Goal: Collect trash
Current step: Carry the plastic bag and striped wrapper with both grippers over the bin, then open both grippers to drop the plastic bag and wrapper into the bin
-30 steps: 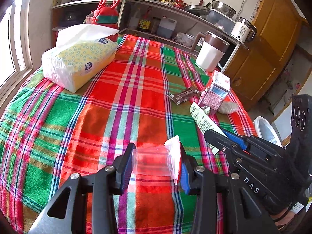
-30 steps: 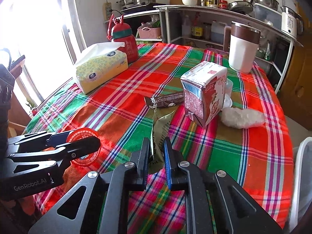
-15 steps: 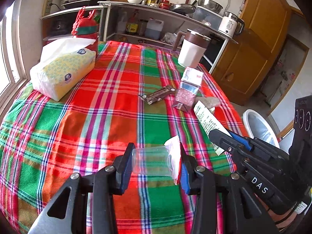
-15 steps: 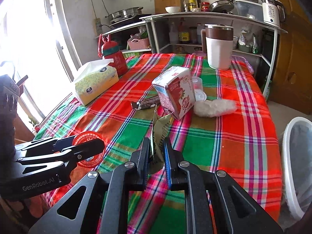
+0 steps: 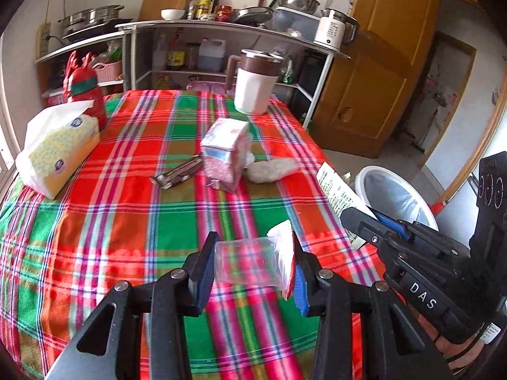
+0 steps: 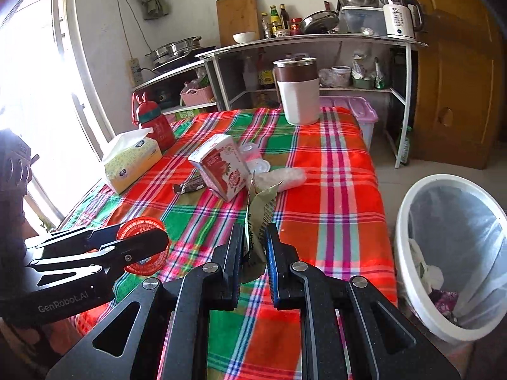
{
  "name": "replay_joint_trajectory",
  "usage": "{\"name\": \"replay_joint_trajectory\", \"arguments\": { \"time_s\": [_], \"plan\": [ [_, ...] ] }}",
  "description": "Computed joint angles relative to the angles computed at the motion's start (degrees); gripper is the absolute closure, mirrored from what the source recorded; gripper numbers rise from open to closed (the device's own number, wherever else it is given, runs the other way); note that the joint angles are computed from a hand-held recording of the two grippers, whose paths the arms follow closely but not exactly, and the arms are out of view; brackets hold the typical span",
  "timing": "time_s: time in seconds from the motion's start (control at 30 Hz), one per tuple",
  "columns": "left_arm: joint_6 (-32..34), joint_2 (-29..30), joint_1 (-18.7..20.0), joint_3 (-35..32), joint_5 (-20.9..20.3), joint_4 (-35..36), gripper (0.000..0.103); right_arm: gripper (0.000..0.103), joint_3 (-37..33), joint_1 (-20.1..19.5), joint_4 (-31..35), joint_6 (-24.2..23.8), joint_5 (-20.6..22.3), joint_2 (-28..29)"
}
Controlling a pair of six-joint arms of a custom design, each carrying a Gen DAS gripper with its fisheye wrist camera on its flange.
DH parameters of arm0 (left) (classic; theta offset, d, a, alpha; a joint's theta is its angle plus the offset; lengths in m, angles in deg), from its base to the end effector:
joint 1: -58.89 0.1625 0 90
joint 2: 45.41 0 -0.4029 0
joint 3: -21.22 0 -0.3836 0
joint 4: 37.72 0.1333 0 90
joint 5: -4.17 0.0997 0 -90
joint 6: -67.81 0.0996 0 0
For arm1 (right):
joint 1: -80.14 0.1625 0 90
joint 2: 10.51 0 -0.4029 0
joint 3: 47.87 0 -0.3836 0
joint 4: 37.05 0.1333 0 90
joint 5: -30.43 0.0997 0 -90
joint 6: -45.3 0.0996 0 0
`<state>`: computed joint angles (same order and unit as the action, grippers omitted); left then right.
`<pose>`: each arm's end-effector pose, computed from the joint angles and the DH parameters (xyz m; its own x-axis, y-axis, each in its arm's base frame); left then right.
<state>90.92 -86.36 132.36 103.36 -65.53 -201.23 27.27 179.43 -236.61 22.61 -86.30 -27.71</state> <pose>-0.0460 -0.7449 0.1483 -0.7811 0.3999 -0.4795 0.5948 0.7102 -0.3767 0.2036 -0.6964 -0.0205 -0.8271 -0.0483 0.5600 -0.4544 0.6439 -0.6155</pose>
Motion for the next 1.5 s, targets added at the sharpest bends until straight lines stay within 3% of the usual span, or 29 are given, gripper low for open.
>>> {"name": "replay_joint_trajectory", "arguments": {
  "time_s": [0.93,1.23,1.5],
  "plan": [
    [3.03,8.49,-9.06,-3.45,-4.48,4.65,0.06,0.089,17.86,-5.71,-18.76,2.18,-5.81,-13.17],
    [2.22,12.17,-10.63,-6.83,-4.79,8.3,0.06,0.089,19.85,-7.66,-19.13,3.96,-8.46,-15.03],
    [1.34,15.07,-11.15,-9.85,-4.13,11.08,0.06,0.089,19.44,-9.59,-15.51,6.27,-9.78,-16.06]
  ]
}}
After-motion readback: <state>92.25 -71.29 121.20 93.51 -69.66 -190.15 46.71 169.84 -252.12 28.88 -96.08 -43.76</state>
